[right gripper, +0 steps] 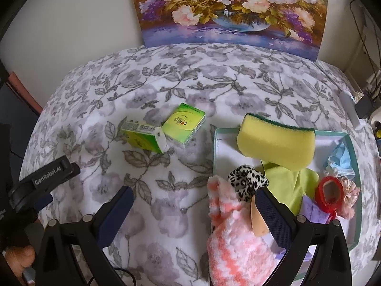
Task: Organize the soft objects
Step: 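Move both tools back toward the two green tissue packs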
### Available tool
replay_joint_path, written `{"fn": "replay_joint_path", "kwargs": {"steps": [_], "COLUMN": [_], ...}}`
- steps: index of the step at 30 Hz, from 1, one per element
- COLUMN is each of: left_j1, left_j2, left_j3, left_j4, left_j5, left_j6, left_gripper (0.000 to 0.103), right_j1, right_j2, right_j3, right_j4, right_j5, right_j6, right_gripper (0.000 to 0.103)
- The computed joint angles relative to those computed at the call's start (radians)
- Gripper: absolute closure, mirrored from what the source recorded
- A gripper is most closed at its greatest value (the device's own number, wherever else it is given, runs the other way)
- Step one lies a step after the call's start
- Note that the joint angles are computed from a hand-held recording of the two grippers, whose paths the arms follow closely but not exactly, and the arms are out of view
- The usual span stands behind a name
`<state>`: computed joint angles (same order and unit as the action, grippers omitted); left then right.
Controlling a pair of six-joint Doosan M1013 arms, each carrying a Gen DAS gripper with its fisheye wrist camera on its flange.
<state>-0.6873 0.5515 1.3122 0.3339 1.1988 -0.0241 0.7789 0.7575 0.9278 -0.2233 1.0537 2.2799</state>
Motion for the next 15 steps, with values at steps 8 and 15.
{"fn": "replay_joint_path", "kwargs": {"steps": [8,15], "left_j1": [0.022,0.029], "left_j2": [0.052,0.108], "left_j3": [-0.093,-0.196], "left_j4": [-0.052,-0.075], "left_j5": [0.038,0.030], "left_j6": [0.069,0.090], "left_gripper": [0.009,0.009], "right_j1": [-0.024,-0.050], "right_j2": [0.044,0.091], "right_j3": [-0.100,-0.192], "right_j4": [-0.009,0.020], "right_j5": [0.066,0.066], "right_j6": [-0.009,0.016], "right_gripper": [0.000,0.000]}}
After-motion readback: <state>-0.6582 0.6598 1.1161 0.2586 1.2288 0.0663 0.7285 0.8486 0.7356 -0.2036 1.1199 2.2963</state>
